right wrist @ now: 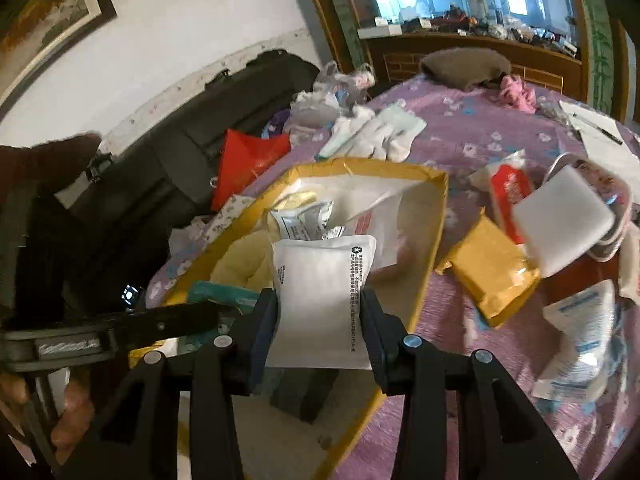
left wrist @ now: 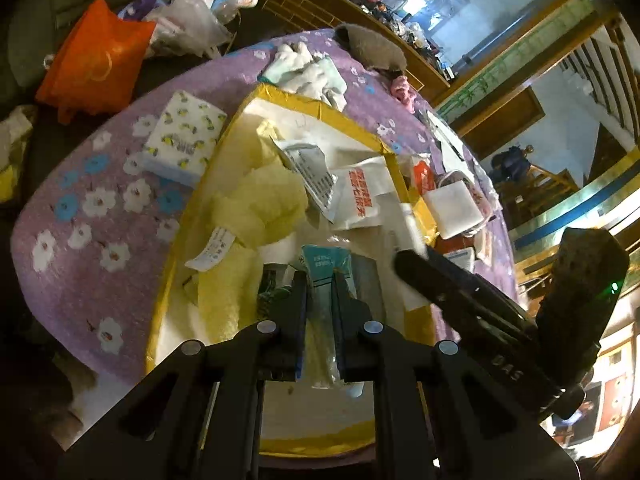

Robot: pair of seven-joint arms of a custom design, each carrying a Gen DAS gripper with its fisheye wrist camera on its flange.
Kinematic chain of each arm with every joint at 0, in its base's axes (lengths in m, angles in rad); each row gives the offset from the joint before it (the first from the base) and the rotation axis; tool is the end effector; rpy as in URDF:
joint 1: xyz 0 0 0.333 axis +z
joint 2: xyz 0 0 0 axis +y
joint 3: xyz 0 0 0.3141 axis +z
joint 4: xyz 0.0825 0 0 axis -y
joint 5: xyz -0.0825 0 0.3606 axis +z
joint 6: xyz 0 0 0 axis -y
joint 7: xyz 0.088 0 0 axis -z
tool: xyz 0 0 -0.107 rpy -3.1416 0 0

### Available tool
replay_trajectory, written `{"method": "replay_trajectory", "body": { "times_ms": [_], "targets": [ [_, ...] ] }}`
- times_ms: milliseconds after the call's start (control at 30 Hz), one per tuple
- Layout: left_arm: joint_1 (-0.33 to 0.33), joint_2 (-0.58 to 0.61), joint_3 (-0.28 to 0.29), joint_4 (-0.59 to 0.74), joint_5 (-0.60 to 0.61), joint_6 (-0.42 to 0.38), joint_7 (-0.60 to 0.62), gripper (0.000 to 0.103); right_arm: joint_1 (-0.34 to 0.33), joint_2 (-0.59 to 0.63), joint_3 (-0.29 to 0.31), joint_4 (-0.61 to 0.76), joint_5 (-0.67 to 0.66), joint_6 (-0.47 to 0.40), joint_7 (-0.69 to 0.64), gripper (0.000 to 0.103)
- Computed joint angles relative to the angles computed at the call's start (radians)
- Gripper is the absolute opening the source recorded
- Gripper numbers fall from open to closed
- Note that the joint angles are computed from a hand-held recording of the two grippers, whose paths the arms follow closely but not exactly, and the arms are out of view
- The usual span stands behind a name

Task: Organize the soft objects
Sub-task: 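Carry the teal pack and white packet over the tray and open both tools, then grasp the white foam block with the left tool while the right tool grasps the red-printed white bag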

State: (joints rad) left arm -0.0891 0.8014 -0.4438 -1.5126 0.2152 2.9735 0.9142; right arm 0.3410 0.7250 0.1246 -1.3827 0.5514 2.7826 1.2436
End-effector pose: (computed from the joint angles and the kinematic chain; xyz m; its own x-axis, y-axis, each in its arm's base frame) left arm 0.6716 -0.3121 0.3203 0.0080 -0.8523 0.5230 -0.8531 -0.2787 -0.4411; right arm 0.6951 0.2936 0.3664 0.3730 -0.8623 -0.3425 -0.7874 -0.0989 -0.6085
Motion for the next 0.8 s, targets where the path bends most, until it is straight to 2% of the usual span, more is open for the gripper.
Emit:
{"method": "replay_trajectory", "body": {
  "times_ms": [133,233,267,300,333,367,400,500,567,700,800],
  "targets": [
    [-0.017,0.001,0.022,0.009,0.009,-0.007,-0.008,0.016,0.002,0.027,-0.006,0.035,0.002,-0.04,0.046,0.048],
    [-0.038,-0.021,0.057,-0.018,0.024,0.029,-0.038,0.024,-0.048,0.012,0.057,0.008,0.065,-0.024,-0.018,0.053],
    [-0.06,-0.039,0.092,-0.038,0.032,0.056,-0.076,0.035,-0.067,0.001,0.085,-0.011,0.099,0.0,-0.058,0.06],
    [-0.083,-0.057,0.128,-0.06,0.047,0.086,-0.114,0.053,-0.096,-0.012,0.125,-0.034,0.148,0.033,-0.115,0.065],
    [-0.104,-0.074,0.161,-0.08,0.064,0.117,-0.15,0.06,-0.118,-0.025,0.157,-0.054,0.193,0.059,-0.167,0.07],
    [-0.129,-0.094,0.198,-0.107,0.083,0.163,-0.186,0.066,-0.14,-0.041,0.185,-0.076,0.24,0.079,-0.217,0.071],
    [-0.138,-0.105,0.212,-0.12,0.1,0.184,-0.204,0.067,-0.166,-0.053,0.214,-0.092,0.29,0.089,-0.271,0.071],
    [-0.139,-0.123,0.21,-0.137,0.139,0.214,-0.239,0.067,-0.24,-0.086,0.282,-0.124,0.436,0.062,-0.414,0.071],
    [-0.143,-0.124,0.2,-0.122,0.169,0.2,-0.252,0.067,-0.278,-0.109,0.306,-0.147,0.524,0.041,-0.489,0.071],
    [-0.154,-0.096,0.17,-0.051,0.217,0.174,-0.252,0.067,-0.307,-0.162,0.29,-0.195,0.635,0.013,-0.568,0.071],
    [-0.131,-0.039,0.084,0.043,0.217,0.122,-0.196,0.067,-0.311,-0.2,0.25,-0.223,0.686,0.011,-0.59,0.071]
  ]
}}
